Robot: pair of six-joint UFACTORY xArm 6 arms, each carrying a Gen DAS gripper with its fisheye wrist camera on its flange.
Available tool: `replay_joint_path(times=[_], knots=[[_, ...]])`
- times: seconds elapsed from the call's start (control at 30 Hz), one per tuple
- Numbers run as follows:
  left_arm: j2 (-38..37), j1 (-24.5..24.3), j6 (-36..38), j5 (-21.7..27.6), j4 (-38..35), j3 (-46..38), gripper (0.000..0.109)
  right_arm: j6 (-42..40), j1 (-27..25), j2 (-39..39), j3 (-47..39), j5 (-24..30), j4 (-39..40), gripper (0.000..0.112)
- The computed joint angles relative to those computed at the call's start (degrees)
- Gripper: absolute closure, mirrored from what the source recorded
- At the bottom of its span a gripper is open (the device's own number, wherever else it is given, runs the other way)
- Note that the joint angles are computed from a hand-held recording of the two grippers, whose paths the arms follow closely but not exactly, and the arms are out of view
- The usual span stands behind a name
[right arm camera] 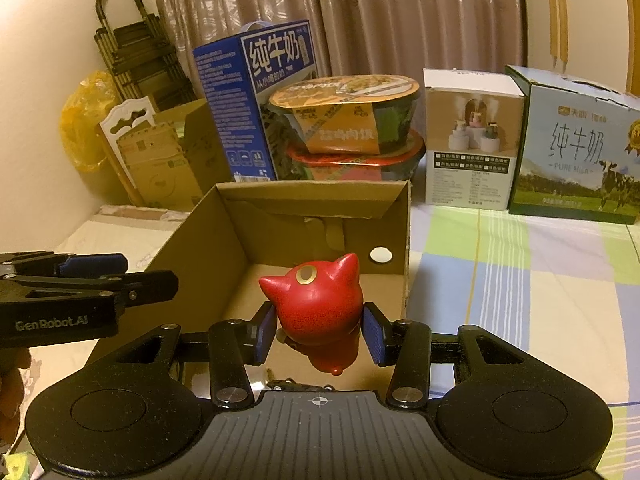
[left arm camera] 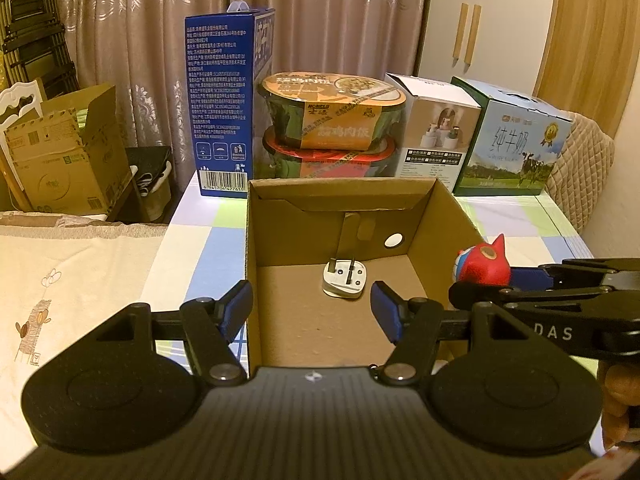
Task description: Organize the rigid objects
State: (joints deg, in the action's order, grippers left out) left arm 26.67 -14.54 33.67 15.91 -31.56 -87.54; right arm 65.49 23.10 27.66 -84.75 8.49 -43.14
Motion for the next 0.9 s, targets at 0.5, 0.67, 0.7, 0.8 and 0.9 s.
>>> replay_joint_path(times=[0.5,0.67,0.7,0.8,0.9], knots=[[-1.91,0.06,0.95,-0.64,-1.09,2.29,0.048,20.9,-2.26,-2.2,0.44,-2.35,-20.86,0.046],[-3.88,-0.1,1.31,-1.04,-1.55,4.3,0.048,24.72,-2.24,-4.72,3.05,-2.15,-23.72,0.046],[-4.37,-0.14,1.34,-1.13,-1.59,4.79,0.048,25.22,-2.26,-5.36,3.71,-2.13,-23.84,0.046],[-6.43,-0.35,1.05,-1.76,-1.41,7.16,0.047,26.18,-2.12,-7.3,5.58,-2.11,-24.12,0.045],[-8.65,-0.63,0.7,-2.42,-1.23,9.66,0.044,26.87,-1.65,-9.34,7.51,-1.87,-24.16,0.045]])
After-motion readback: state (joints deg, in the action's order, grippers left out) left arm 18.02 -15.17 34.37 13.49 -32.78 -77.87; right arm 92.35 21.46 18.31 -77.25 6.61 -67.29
